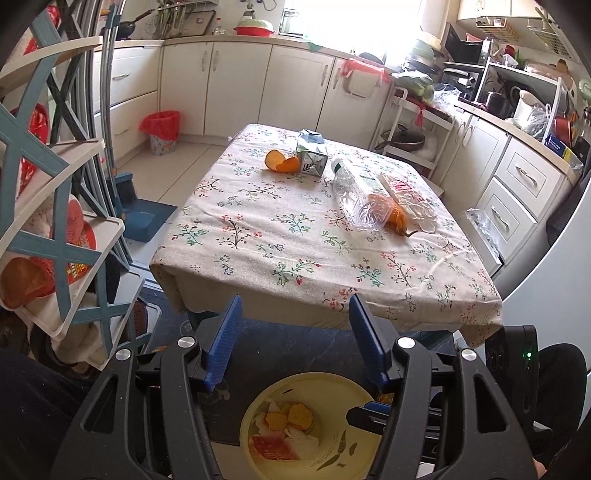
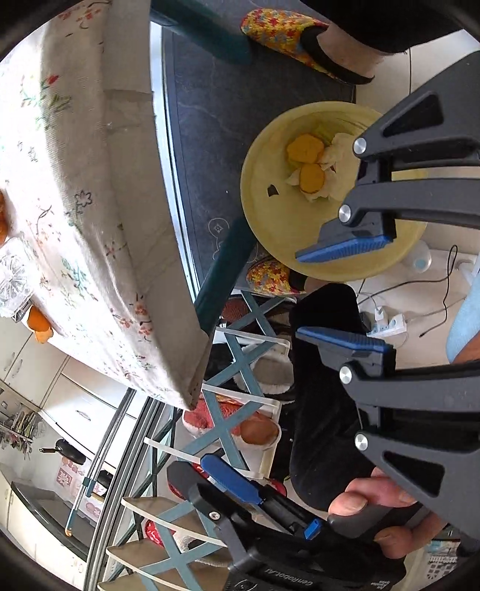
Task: Collect trash
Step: 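Drop the peel into the yellow basin with the left tool while the right drops the wrapper, then grasp the bread crust with the left tool while the right grasps the clear plastic bottle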
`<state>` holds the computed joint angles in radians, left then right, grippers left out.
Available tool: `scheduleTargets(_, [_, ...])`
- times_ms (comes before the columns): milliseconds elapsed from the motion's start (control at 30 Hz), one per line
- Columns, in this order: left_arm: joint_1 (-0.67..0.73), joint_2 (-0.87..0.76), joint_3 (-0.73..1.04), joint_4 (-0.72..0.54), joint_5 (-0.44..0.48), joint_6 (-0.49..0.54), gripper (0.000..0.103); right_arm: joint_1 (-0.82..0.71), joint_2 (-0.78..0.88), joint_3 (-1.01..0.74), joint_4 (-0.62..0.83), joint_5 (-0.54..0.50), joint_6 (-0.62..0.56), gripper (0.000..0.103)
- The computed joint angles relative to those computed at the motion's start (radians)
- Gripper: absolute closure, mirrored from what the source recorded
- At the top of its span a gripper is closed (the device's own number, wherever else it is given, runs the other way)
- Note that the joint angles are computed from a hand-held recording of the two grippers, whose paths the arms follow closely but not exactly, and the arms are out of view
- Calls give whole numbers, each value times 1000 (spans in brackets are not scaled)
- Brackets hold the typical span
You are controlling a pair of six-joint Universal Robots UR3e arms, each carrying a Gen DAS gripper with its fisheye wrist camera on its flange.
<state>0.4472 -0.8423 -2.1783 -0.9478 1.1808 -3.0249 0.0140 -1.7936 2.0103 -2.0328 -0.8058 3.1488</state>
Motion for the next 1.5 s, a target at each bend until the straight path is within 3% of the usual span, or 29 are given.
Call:
scheduleTargets(300, [18, -112, 59, 58, 8, -26, 43, 60, -14, -40, -214, -178, 97, 65])
scheduleTargets(467, [-29, -365, 275, 130, 85, -19, 38, 63, 38, -155, -318, -272, 127, 52])
scheduleTargets(633, [-70, -633, 529, 132, 154, -5, 36, 108, 238, -429, -359, -361, 132, 38])
scheduleTargets(933, [-112, -1047, 993, -5, 246, -24, 36, 222, 684, -1033, -176, -518, 105, 37])
scheduleTargets(1267, [-169, -1295, 1290, -95, 276, -11, 36, 289, 1021, -1578, 108, -658, 78, 39])
scheduleTargets(1400, [-193, -1392, 1422, -138, 291, -2, 36, 296, 1097, -1697, 149, -677, 52, 46])
scheduleTargets(1500, [-203, -1468, 1532, -183, 303, 3, 36, 267, 1074, -1659, 136, -619, 45, 47])
